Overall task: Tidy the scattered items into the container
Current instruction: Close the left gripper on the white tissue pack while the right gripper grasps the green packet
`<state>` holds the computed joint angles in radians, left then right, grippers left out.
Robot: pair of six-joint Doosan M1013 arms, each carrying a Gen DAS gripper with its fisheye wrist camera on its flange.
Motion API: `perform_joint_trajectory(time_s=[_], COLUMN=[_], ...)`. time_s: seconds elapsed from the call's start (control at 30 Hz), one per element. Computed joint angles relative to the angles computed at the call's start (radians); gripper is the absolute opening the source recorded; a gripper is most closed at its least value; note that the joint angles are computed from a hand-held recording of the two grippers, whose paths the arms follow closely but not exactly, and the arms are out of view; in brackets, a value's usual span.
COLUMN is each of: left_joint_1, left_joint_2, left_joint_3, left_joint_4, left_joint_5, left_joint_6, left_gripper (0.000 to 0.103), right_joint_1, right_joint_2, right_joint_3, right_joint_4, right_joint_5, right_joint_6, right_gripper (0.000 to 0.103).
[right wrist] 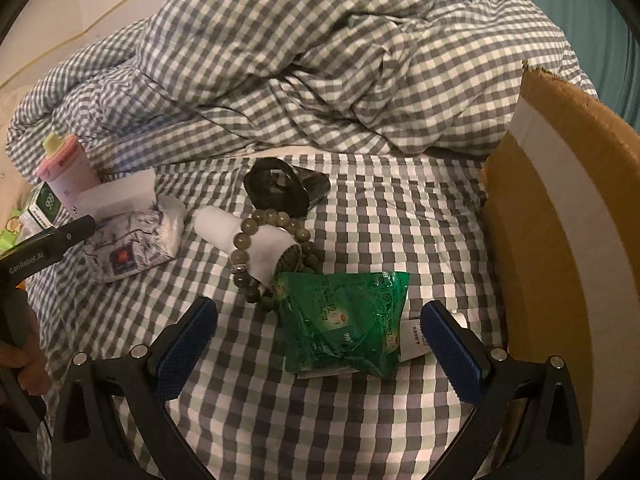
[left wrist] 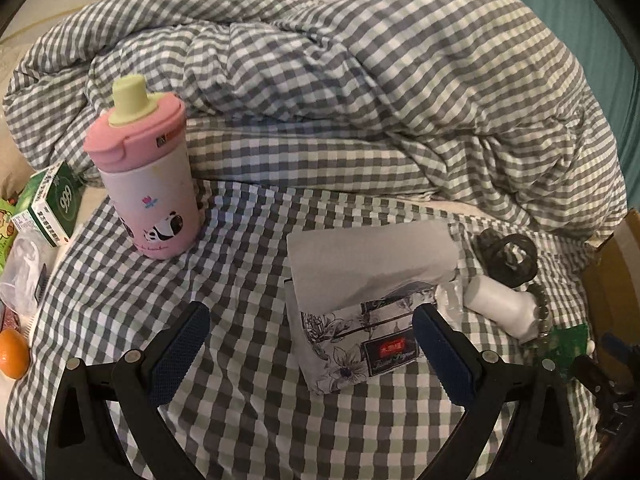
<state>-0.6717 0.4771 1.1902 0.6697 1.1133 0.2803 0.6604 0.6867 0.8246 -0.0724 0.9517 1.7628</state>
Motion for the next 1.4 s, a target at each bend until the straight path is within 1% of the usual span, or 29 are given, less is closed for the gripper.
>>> perform_joint_trajectory(time_s=[0.13, 0.23, 0.33, 0.4, 0.43, 0.47, 0.5, 0.53, 0.57, 0.6, 0.63, 0.67, 0.73, 0.8, 0.83, 0.87, 0.9, 0.97, 1.13, 1.23, 1.4], left_joint_1=[0.002, 0.006, 0.009, 0.010, 0.009, 0.009, 0.010, 0.012, 0.013, 0.013, 0.013, 0.014, 0.016, 0.014, 0.014, 0.015, 0.016, 0.018, 0.014, 0.008, -0.001], left_joint_2=[0.012, 0.016, 0.022, 0.026, 0.028, 0.029, 0.029, 0.027, 0.025, 0.024, 0.023, 0.022, 0.021, 0.022, 0.019, 0.016, 0.013, 0.007, 0.005, 0.000, -0.011], left_joint_3=[-0.006, -0.005, -0.005, -0.006, -0.007, -0.007, -0.004, 0.001, 0.005, 0.008, 0.010, 0.012, 0.015, 0.013, 0.016, 0.020, 0.025, 0.030, 0.029, 0.028, 0.025], left_joint_4=[-0.010, -0.019, -0.027, -0.033, -0.034, -0.036, -0.043, -0.050, -0.053, -0.054, -0.057, -0.061, -0.074, -0.065, -0.065, -0.067, -0.070, -0.074, -0.071, -0.059, -0.044], left_joint_5=[0.009, 0.002, 0.000, 0.003, 0.007, 0.009, 0.004, -0.009, -0.018, -0.025, -0.033, -0.042, -0.054, -0.045, -0.049, -0.056, -0.063, -0.073, -0.070, -0.071, -0.063], left_joint_6=[0.010, 0.009, 0.008, 0.012, 0.016, 0.018, 0.022, 0.022, 0.023, 0.025, 0.027, 0.028, 0.034, 0.034, 0.030, 0.025, 0.020, 0.020, 0.012, 0.011, 0.006], left_gripper=[0.103, 0.103, 0.103, 0.100, 0.094, 0.086, 0.083, 0.076, 0.069, 0.066, 0.059, 0.052, 0.044, 0.038, 0.034, 0.027, 0.025, 0.021, 0.017, 0.014, 0.012], right_joint_1=[-0.002, -0.007, -0.005, -0.006, -0.007, -0.008, -0.008, -0.009, -0.009, -0.008, -0.007, -0.007, -0.007, -0.007, -0.008, -0.009, -0.009, -0.010, -0.005, -0.006, -0.004], right_joint_2=[0.007, 0.020, 0.030, 0.029, 0.030, 0.032, 0.035, 0.037, 0.037, 0.038, 0.038, 0.038, 0.037, 0.037, 0.037, 0.036, 0.036, 0.034, 0.040, 0.034, 0.018], right_joint_3=[0.004, -0.006, -0.015, -0.010, -0.010, -0.012, -0.016, -0.016, -0.015, -0.014, -0.014, -0.014, -0.010, -0.010, -0.009, -0.008, -0.007, -0.006, -0.022, -0.016, -0.006], right_joint_4=[-0.012, 0.017, 0.014, 0.009, 0.007, 0.005, 0.002, 0.000, -0.002, -0.010, -0.015, -0.017, -0.018, -0.019, -0.013, -0.009, -0.005, 0.008, 0.038, 0.050, 0.048], right_joint_5=[-0.013, 0.003, 0.018, 0.012, 0.011, 0.013, 0.017, 0.019, 0.017, 0.014, 0.014, 0.016, 0.012, 0.010, 0.010, 0.010, 0.011, 0.013, 0.046, 0.045, 0.034], right_joint_6=[0.019, 0.012, -0.005, -0.003, -0.001, 0.001, 0.003, 0.006, 0.007, 0.010, 0.012, 0.013, 0.011, 0.007, 0.006, 0.005, 0.004, -0.004, -0.057, -0.056, -0.052], right_gripper=[0.098, 0.094, 0.089, 0.086, 0.083, 0.083, 0.083, 0.083, 0.081, 0.079, 0.074, 0.072, 0.071, 0.069, 0.066, 0.061, 0.057, 0.055, 0.048, 0.046, 0.045])
